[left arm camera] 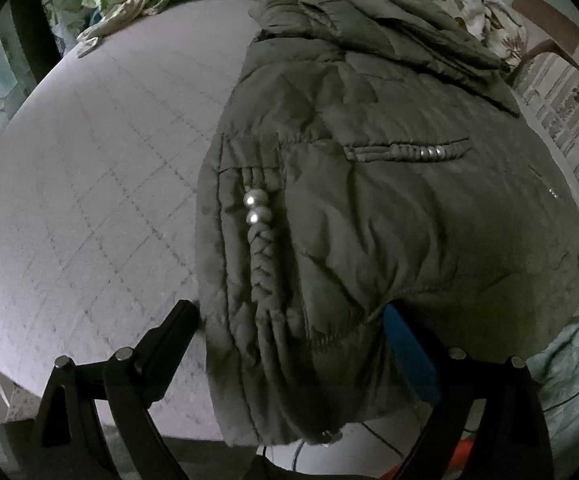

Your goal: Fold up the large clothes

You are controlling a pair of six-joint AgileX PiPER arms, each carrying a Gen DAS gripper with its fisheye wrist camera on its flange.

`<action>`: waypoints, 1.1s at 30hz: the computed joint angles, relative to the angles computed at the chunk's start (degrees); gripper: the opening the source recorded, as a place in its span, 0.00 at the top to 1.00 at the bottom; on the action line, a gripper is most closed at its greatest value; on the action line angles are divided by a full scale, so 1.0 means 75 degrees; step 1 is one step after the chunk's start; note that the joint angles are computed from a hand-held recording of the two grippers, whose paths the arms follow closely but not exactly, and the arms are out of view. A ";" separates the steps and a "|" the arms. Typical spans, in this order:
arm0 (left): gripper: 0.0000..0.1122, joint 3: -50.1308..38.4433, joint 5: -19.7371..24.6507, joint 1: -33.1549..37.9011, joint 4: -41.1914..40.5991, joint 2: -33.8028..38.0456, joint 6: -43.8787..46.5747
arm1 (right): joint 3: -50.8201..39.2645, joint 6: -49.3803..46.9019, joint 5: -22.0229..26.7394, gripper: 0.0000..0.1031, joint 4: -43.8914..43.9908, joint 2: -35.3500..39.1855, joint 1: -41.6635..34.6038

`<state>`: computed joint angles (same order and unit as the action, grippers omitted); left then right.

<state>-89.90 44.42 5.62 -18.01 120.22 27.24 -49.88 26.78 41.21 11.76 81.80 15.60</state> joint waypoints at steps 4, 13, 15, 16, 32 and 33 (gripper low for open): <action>0.14 -0.0467 0.0388 -0.0037 0.0102 0.0292 0.0064 | 0.0000 -0.0033 0.0019 0.48 -0.0018 -0.0010 0.0027; 0.28 -0.0507 0.0871 0.0191 -0.0395 0.0232 0.0382 | 0.0102 0.0106 -0.0144 0.48 -0.0064 -0.0035 0.0152; 0.34 -0.0467 0.0982 0.0252 -0.0534 0.0188 0.0394 | 0.0108 0.0137 -0.0124 0.48 -0.0093 -0.0054 0.0169; 0.35 -0.0421 0.1007 0.0282 -0.0577 0.0156 0.0418 | 0.0121 0.0075 -0.0104 0.48 -0.0070 -0.0079 0.0130; 0.73 0.0363 0.0842 0.0152 -0.0351 -0.0538 0.0447 | 0.0184 0.0266 -0.0199 0.65 -0.0457 -0.0232 0.0227; 0.76 0.0504 0.0655 0.0009 -0.0121 -0.0711 0.0310 | 0.0200 0.0307 -0.0200 0.67 -0.0481 -0.0287 0.0234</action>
